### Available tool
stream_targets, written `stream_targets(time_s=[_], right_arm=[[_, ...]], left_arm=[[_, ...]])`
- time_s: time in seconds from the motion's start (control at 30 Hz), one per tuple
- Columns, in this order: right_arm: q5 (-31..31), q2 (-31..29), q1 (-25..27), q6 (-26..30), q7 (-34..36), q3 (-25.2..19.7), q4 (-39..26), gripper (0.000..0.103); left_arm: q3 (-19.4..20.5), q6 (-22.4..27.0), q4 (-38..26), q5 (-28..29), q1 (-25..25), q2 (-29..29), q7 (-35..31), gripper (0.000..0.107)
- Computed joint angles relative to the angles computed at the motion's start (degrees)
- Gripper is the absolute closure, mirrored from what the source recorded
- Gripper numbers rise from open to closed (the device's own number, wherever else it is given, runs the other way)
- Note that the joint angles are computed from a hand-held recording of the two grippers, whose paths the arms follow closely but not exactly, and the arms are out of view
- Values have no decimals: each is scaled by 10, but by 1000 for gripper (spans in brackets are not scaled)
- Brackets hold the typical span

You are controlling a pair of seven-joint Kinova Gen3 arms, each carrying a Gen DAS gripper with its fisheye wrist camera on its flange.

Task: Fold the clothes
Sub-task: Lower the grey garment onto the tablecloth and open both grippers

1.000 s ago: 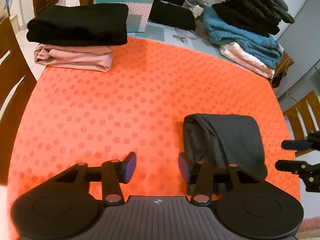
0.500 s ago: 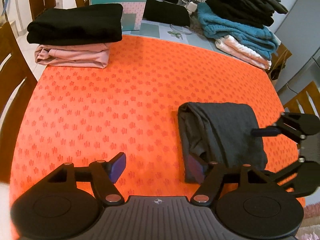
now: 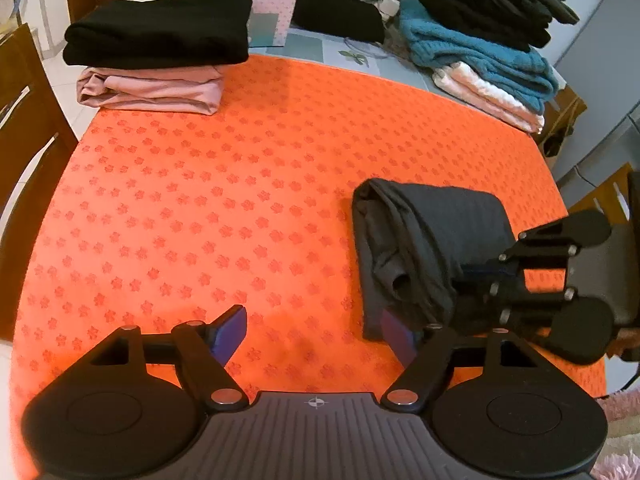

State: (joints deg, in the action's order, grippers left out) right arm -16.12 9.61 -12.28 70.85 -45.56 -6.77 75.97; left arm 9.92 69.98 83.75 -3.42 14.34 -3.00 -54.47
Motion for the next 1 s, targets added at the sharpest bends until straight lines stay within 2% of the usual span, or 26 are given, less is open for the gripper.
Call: stream_targets(time_s=[0.27,0.43,0.77,1.0], right_arm=[[-72,9,41,3,-28,13,-52,100],[-84,24,62,-24,-69,21,-89,100],[-58,68,96,-57,-166,29,-136,102],[1,74,94,-105,-238,42,-119,102]], left_arm=[[-1,-5,-2,20,5,11,-19,28],[-5,-9,-7,40,6,26,-47,28],[-14,-7,-21,69,6,61,-106,28],[-17,-5,-31,70,5,73,-130,29]])
